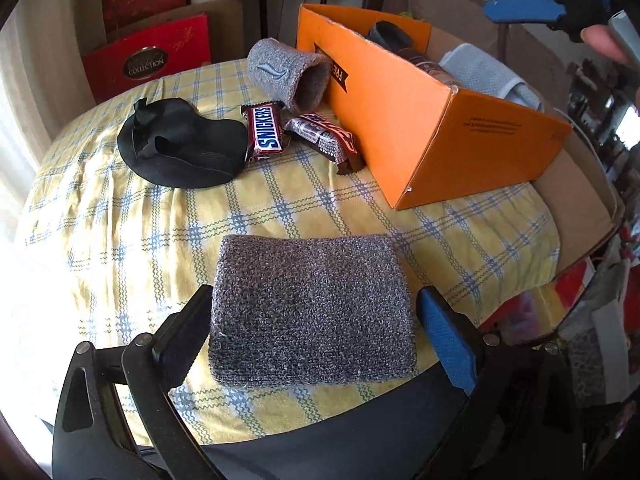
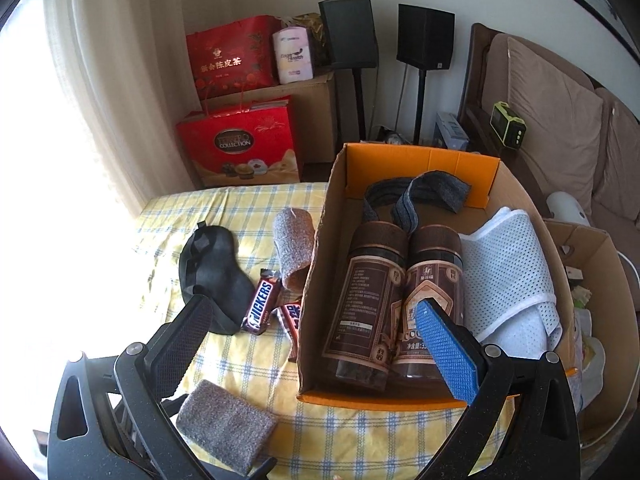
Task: Organize objects
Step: 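Grasp the grey knit pad on the bed with the left gripper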
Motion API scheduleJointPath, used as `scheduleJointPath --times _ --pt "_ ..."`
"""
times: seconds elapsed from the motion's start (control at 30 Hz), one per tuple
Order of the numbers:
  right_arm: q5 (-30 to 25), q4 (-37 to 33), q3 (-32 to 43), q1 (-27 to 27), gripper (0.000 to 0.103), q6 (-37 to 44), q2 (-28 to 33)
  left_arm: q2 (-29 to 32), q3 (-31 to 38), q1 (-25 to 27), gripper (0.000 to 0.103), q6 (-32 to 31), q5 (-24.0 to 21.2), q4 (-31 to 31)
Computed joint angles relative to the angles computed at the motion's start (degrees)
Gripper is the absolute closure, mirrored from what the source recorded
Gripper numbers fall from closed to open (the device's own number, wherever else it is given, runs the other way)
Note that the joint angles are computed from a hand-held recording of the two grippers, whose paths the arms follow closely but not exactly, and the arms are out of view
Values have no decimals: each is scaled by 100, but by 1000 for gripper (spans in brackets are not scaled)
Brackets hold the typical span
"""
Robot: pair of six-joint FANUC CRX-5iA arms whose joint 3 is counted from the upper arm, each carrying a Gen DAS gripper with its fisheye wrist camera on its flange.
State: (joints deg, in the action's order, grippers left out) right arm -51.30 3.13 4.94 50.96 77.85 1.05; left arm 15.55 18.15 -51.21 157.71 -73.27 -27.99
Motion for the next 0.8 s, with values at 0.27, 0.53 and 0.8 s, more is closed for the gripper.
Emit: scheduleJointPath --times 0.27,0.53,0.8 --pt "-166 -258 328 -74 2 213 181 -435 -487 173 58 97 387 136" --pt "-889 -474 1398 13 25 723 900 -918 -825 310 66 374 452 50" --pt "-1489 -377 2433 123 38 771 1804 -1393 -1122 611 66 426 448 33"
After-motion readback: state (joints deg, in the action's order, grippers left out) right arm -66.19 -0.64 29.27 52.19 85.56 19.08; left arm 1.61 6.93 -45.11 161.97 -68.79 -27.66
